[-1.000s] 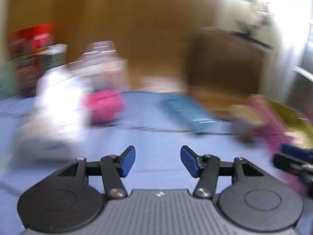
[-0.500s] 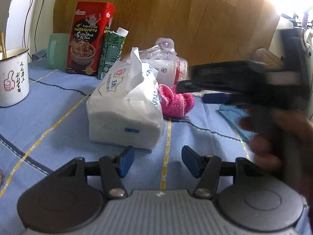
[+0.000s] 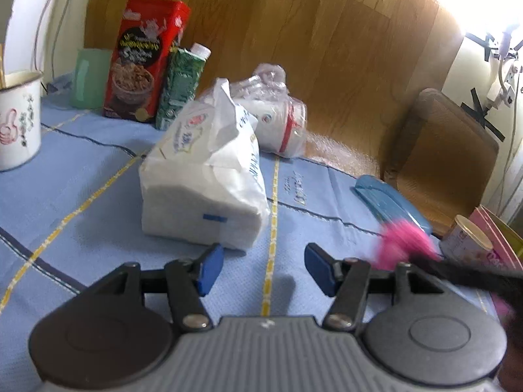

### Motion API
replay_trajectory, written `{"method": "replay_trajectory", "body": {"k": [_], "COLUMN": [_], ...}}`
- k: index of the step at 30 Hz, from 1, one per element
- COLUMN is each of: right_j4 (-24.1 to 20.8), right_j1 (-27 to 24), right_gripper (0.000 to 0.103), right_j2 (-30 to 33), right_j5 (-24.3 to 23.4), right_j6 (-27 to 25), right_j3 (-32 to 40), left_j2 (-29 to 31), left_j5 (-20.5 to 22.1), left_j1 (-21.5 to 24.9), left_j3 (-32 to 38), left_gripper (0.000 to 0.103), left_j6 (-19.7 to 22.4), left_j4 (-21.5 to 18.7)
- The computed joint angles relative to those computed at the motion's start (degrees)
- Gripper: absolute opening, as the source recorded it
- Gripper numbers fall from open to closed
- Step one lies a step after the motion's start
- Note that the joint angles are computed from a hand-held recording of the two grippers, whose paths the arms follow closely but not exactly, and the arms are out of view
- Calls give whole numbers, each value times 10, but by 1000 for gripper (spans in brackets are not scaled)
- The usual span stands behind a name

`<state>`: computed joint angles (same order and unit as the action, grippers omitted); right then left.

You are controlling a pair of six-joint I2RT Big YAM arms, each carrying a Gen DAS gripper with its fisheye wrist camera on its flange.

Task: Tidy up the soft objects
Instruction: 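Grasp the pink knitted pouch with both grippers and carry it to the tin, then drop the pink pouch into the tin and open both grippers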

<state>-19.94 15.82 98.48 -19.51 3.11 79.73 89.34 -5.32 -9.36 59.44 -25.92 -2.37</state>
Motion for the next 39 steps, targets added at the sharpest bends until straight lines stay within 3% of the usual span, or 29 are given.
{"method": "replay_trajectory", "body": {"k": [4, 7, 11, 16, 17, 18, 19, 20, 23, 30, 34, 39], "right_j4": [25, 50, 89, 111, 109, 103, 97, 98, 143, 267, 275, 254], "right_j1": [-44, -57, -56, -53, -55, -58, -58, -59, -67, -103, -150, -195], "right_gripper": [41, 43, 60, 60, 58, 40, 28, 25, 24, 24, 24, 24], "right_j2": [-100, -148, -171, -169, -164, -158, -151, -151, -167, -248, -255, -229], "right_j5": [-28, -2, 37, 30, 17, 2, -9, -1, 2, 105, 143, 192], "right_j6": [29, 24, 28, -4, -6, -7, -7, -6, 14, -1, 1, 6], "right_j3": [-122, -184, -225, -234, -232, -229, -225, -227, -247, -309, -317, -300], "left_j2": [2, 3, 18, 33, 39, 45, 49, 45, 45, 75, 147, 243], "left_j5": [54, 100, 169, 241, 241, 239, 227, 210, 210, 231, 227, 202], "left_j1": [-5, -35, -84, -101, -107, -114, -120, -128, -135, -193, -235, -277], "left_j3": [11, 28, 81, 124, 134, 141, 147, 142, 165, 274, 368, 483], "left_gripper": [57, 57, 57, 59, 50, 43, 42, 41, 41, 41, 41, 41], "left_j6": [-1, 26, 76, 99, 109, 120, 130, 134, 147, 207, 226, 234], "left_j4": [-14, -32, -102, -153, -169, -183, -196, -191, -201, -203, -227, -262]}}
